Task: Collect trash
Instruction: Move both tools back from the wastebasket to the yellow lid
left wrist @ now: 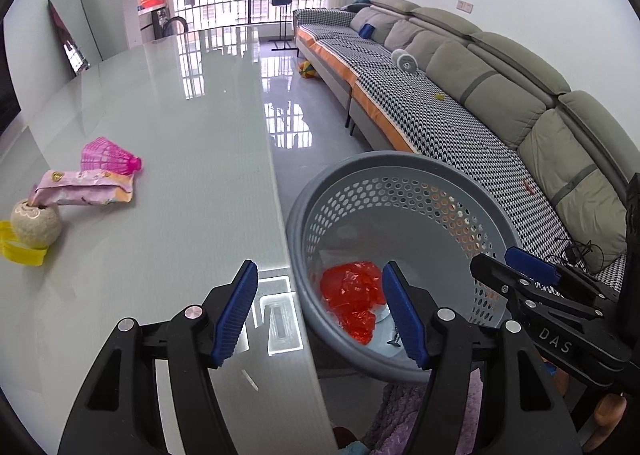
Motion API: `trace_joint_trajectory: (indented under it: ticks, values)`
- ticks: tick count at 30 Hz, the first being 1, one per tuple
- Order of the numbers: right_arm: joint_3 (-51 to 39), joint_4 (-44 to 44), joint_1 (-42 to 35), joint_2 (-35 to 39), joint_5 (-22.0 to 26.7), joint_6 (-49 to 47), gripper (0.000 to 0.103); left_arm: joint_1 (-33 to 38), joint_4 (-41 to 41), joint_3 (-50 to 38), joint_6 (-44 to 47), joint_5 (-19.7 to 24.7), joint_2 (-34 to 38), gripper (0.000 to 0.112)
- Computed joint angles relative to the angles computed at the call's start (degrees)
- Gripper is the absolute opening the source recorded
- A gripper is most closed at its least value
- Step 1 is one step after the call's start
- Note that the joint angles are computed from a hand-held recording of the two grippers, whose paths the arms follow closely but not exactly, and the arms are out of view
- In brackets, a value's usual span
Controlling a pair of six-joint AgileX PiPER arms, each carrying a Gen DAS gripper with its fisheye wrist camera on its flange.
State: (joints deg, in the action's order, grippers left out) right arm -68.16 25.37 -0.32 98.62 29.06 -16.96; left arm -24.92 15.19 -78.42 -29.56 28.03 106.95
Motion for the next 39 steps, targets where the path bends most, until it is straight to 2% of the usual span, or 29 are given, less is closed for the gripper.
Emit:
trace_joint_trajectory:
  ticks: [11,20,30,39]
  values:
    - [0.70,-4.24,7.32,-2.19,-1.14,5.31,0.059,3.88,5.31,10.46,-6.94,-3.59,-7.04,0.063]
    - [-3.06,-4.55,13.55,-0.22,-1.58,6.92,0.061,9.85,9.32,17.88,-10.61,-5.26,-13.25,0.067]
    - [-12.41,-10.05,21.80,5.95,0.56,12.21,0.062,21.07,5.84,22.86,-4.89,-7.85,-17.37,0.070]
    - [-22.32,-15.01,27.01,12.19,3.61,17.22,0.063,30.17,0.10,18.59,4.07,-7.92,-16.03,0.070]
